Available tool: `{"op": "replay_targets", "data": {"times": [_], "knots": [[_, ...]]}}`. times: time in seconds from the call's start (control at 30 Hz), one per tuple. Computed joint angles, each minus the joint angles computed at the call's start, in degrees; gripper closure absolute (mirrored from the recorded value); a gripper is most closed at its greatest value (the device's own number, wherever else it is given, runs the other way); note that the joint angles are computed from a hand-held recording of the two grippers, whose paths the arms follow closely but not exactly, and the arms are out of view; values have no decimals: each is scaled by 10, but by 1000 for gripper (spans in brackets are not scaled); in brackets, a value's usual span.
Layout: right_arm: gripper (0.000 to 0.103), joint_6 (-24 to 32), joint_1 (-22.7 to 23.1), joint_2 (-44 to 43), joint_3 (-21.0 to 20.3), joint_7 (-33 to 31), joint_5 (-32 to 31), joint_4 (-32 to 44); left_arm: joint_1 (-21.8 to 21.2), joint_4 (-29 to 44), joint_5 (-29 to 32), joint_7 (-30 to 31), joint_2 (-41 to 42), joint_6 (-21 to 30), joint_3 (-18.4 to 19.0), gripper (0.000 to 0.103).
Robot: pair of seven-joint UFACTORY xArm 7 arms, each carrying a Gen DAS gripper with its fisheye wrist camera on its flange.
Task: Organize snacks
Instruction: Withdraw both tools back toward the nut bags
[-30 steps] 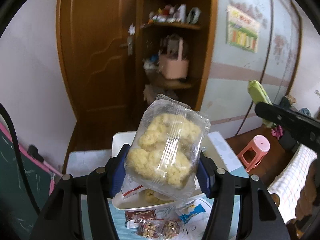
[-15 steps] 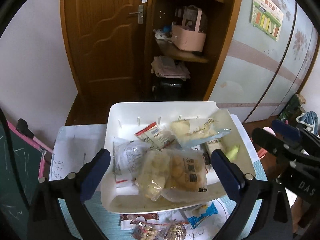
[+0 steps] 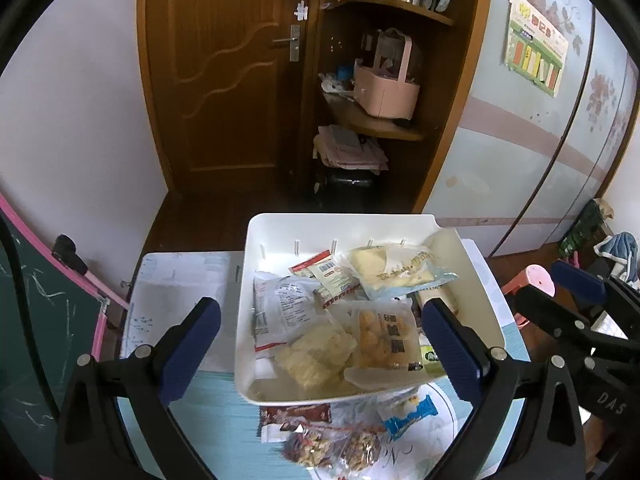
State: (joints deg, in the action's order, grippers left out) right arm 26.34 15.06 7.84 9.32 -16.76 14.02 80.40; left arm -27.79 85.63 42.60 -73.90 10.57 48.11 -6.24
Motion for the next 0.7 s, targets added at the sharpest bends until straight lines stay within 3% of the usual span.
{"op": "replay_targets", "data": {"times": [0.53,0.7], "knots": [[37,-2,22,-134,-12,-1,5,-114,-15,-54,30,4,-101,95,-68,3],[37,2,32,-164,-15,-3,4,-141,-15,-76,34,0,-124,103,-86,3]]}}
